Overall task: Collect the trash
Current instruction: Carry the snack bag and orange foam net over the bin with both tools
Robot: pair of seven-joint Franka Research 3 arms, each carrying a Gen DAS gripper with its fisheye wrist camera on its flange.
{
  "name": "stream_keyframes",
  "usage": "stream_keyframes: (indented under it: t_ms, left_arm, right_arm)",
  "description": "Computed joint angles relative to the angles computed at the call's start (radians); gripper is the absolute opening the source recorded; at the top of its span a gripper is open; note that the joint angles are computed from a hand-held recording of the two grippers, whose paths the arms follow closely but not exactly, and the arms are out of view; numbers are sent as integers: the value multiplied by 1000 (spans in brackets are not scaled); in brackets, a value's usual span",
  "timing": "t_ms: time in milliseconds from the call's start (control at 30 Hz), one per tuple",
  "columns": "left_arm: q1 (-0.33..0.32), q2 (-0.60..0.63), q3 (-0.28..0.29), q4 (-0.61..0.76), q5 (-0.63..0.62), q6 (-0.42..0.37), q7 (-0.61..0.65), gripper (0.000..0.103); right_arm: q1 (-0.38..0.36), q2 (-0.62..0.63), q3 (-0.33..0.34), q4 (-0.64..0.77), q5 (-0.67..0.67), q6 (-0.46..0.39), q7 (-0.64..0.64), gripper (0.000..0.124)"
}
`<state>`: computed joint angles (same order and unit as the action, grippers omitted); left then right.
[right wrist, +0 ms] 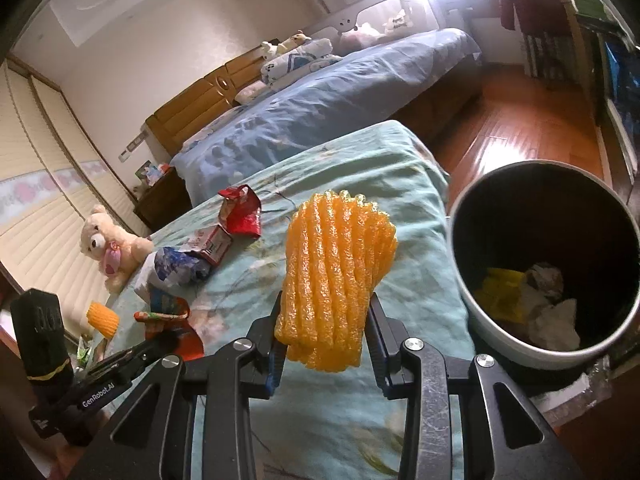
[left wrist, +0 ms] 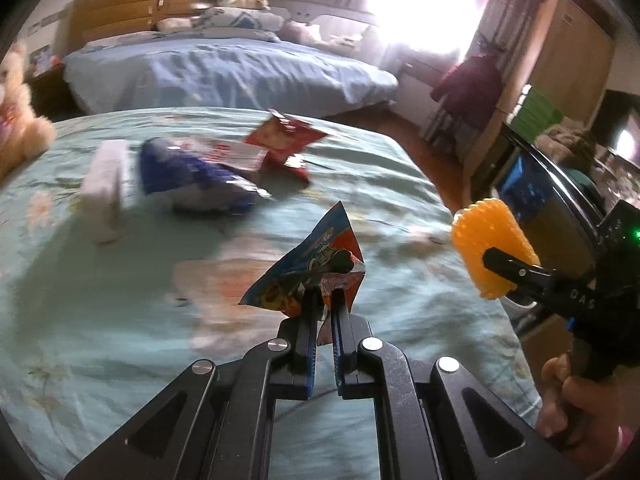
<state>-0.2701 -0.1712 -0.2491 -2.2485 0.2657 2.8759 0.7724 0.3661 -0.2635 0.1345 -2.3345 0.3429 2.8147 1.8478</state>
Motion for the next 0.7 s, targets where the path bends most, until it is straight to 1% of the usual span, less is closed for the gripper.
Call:
stream_keyframes:
  t_ms: [100,267,300,467,700]
  left_arm:
    - [-27,33,6,36,-41,-2,63,5]
    - [-37,89,-8,103,-41,-17,97,5]
    - [-43,102,-7,117,-60,-18,120,5]
    - [-53,149,-16,167,-80,-18,161,5]
    - [-65,204,-28,235,-73,-27,179,5]
  right_arm:
    - [-13,-26,4,-24,-16,-3,18,36]
    - [-36,-71,7,-64,-37,-4,45,36]
    - [-41,-79,8,-71,-43,-5,51,36]
    - [-63,-115,8,-101,-63,-11,73,36]
    - [-98,-156,10,-131,-93,-19,100,36]
